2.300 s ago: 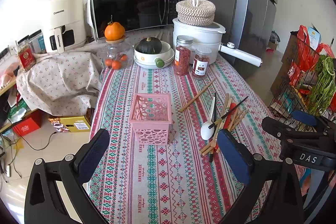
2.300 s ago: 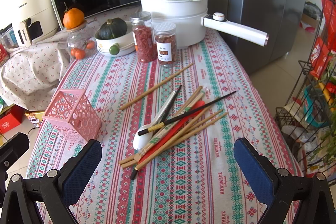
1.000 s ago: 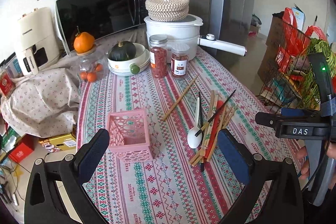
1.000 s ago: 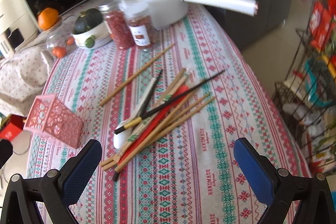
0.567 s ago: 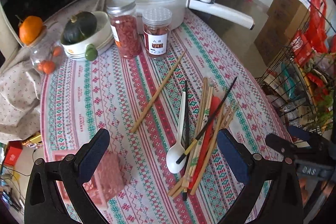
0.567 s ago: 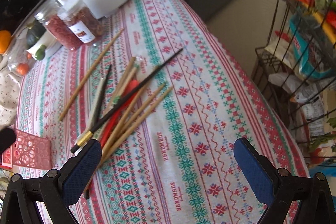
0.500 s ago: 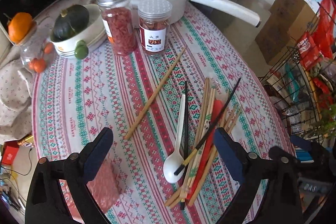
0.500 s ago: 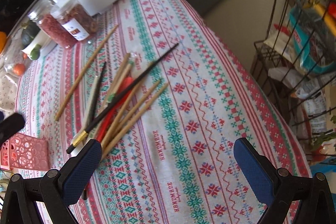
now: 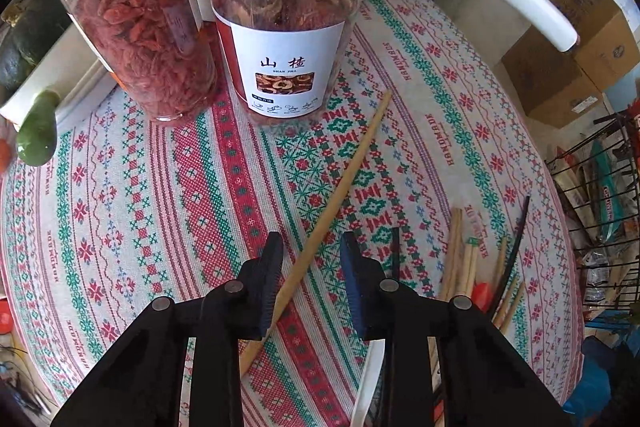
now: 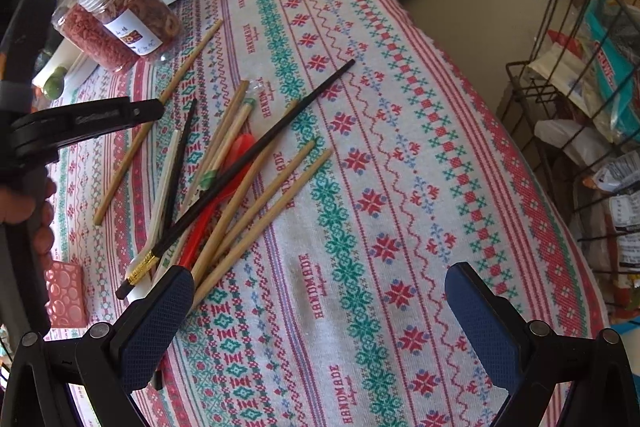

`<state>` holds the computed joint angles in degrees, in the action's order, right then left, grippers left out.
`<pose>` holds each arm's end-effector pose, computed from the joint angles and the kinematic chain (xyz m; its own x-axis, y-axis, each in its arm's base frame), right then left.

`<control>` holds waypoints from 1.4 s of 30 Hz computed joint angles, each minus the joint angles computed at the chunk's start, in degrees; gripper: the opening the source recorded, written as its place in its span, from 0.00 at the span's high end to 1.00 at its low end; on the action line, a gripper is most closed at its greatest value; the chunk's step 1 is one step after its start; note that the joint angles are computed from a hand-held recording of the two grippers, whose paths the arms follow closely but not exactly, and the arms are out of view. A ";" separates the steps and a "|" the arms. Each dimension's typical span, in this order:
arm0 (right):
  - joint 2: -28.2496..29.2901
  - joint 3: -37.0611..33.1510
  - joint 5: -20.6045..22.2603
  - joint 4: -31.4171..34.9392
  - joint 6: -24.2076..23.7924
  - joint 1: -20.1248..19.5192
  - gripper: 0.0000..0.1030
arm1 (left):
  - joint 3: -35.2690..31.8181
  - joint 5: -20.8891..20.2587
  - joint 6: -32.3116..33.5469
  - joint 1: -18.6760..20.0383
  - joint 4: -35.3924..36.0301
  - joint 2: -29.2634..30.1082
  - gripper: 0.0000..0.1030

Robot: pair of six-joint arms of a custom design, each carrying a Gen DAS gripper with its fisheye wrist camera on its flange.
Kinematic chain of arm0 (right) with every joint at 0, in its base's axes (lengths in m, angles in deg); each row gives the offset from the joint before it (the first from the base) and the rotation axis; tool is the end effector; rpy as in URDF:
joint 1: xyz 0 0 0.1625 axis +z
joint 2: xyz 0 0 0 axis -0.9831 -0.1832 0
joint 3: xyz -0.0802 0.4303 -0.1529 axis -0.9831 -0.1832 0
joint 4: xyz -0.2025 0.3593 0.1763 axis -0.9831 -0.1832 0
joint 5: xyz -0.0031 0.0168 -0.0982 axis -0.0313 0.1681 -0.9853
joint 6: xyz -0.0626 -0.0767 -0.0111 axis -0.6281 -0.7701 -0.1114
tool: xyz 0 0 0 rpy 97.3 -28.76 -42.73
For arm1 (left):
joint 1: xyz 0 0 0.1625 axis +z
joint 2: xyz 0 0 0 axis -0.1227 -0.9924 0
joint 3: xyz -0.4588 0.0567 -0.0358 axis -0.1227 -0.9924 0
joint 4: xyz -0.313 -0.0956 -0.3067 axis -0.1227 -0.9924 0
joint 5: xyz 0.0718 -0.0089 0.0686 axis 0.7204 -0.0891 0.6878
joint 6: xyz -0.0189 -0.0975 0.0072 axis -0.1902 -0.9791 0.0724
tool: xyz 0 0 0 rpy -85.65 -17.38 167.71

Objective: Organize utensils
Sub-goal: 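Close the left gripper on a single wooden chopstick from the pile, then lift the chopstick with the left gripper while the right gripper grasps another chopstick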

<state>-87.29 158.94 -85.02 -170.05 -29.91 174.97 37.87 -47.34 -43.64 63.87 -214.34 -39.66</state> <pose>0.1310 -0.5737 0.2319 -0.8311 0.2107 0.5146 0.0034 0.9274 -0.3741 -0.2629 -0.7551 0.0411 -0.7440 0.2750 -0.6089 0.3663 0.9301 -0.0276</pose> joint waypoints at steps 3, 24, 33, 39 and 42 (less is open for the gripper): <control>0.31 -0.24 0.17 0.14 0.35 -0.03 0.00 | -1.38 1.25 0.85 -0.09 1.61 0.89 0.76; 0.92 -0.81 0.81 3.44 3.89 -1.17 0.00 | 24.82 -4.96 2.55 -6.49 -18.61 -19.33 0.94; 0.11 -0.16 8.35 1.84 6.23 -4.24 0.10 | 38.07 -7.22 0.86 -10.61 -30.19 -29.92 0.94; 2.32 -1.76 10.94 0.29 5.42 -5.04 0.37 | 43.68 -6.60 0.15 -12.26 -32.39 -34.72 0.94; 3.33 -2.49 14.47 -1.32 4.38 -5.52 0.55 | 44.43 -7.08 1.31 -12.17 -33.16 -35.77 0.94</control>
<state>-83.96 156.45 -70.55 -171.37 -25.53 169.45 82.30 -54.42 -42.33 51.71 -247.50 -75.42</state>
